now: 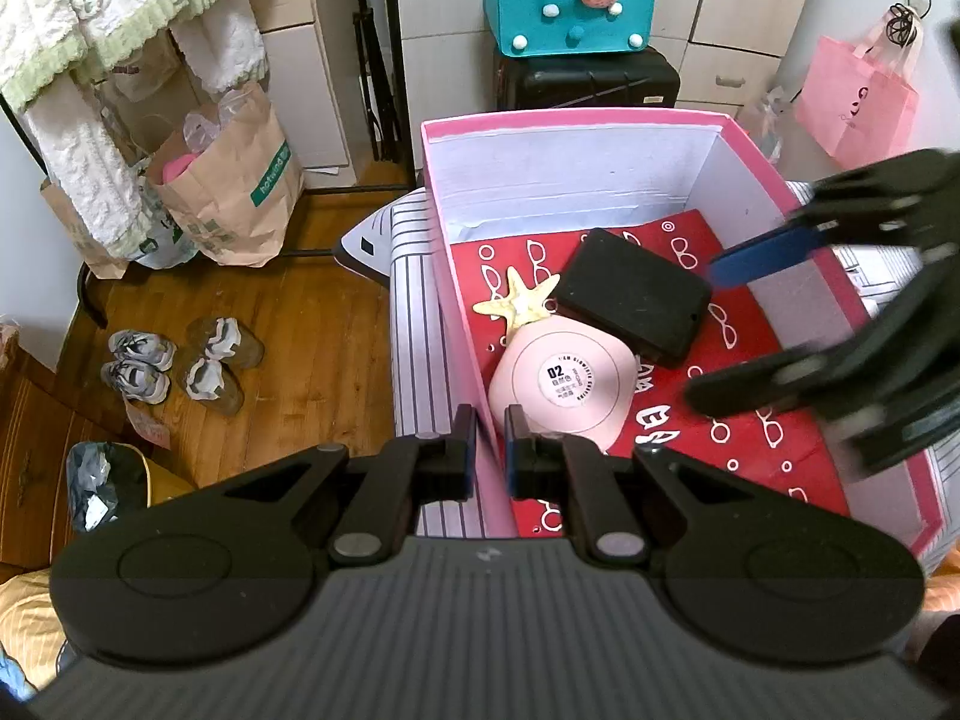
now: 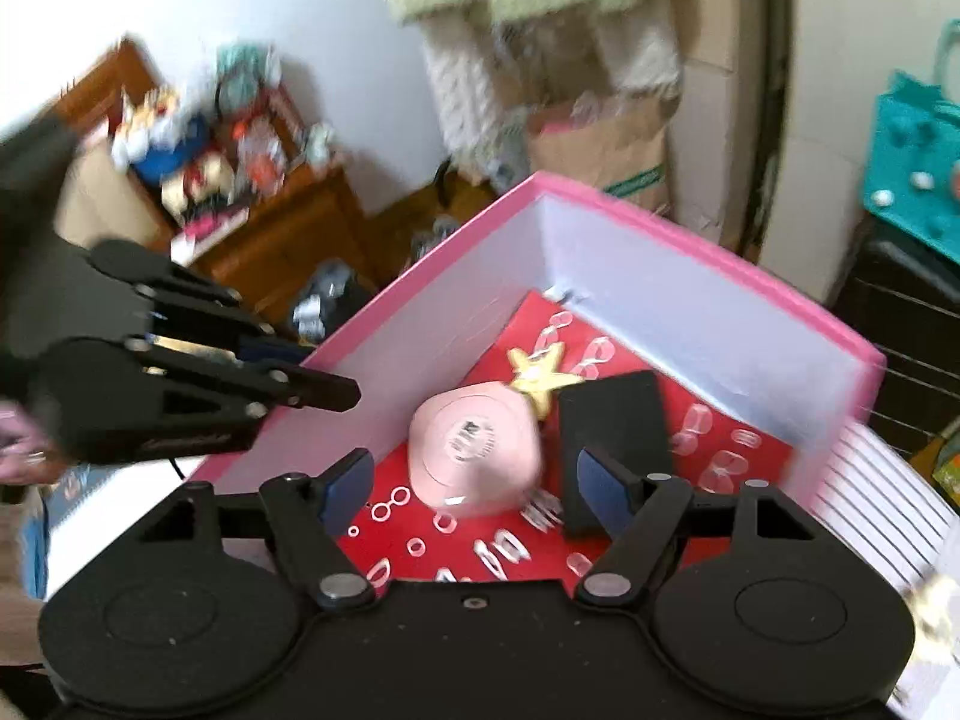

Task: Organize rigid objects
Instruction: 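Lower the pink compact into the box and open the right gripper, then move the right gripper back toward the remaining items on the table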

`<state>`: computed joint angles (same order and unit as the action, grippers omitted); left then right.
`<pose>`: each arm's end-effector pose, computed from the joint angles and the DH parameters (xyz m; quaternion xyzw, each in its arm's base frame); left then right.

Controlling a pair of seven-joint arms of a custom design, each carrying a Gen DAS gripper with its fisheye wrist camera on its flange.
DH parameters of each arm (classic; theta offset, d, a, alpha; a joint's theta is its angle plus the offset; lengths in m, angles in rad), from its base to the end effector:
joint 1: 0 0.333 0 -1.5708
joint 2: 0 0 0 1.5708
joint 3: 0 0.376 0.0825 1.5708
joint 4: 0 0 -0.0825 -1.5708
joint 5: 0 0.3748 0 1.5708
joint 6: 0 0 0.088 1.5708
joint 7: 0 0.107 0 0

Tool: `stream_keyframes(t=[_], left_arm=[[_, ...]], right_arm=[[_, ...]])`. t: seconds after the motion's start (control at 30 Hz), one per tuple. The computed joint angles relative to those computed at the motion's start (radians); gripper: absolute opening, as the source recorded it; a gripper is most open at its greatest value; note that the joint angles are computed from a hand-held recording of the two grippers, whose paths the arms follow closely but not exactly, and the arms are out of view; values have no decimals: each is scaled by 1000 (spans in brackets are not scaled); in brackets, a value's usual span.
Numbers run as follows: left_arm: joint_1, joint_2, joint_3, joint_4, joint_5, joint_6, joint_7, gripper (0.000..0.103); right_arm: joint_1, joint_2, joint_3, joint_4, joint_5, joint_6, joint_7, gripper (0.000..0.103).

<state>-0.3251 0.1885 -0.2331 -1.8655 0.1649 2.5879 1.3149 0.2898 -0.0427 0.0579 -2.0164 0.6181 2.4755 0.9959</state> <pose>0.5565 -0.3374 0.5414 -0.5310 0.8034 -0.2327 0.1357 0.5381 0.1938 0.5891 -0.8162 0.4691 -0.0357 0.3354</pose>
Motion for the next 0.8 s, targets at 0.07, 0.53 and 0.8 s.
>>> stream_keyframes(t=[0.07,0.53,0.8], left_arm=[[-2,1,1,0,5,2,-5,8],[-26,-4,15,-14,103,19,-70,8],[-30,-5,18,-22,157,37,-99,8]], right_arm=[[-4,-41,-5,-46,1,59,-5,79],[-69,-366,-45,-572,-113,558,119,79],[-278,-352,28,-661,-245,513,408,70]])
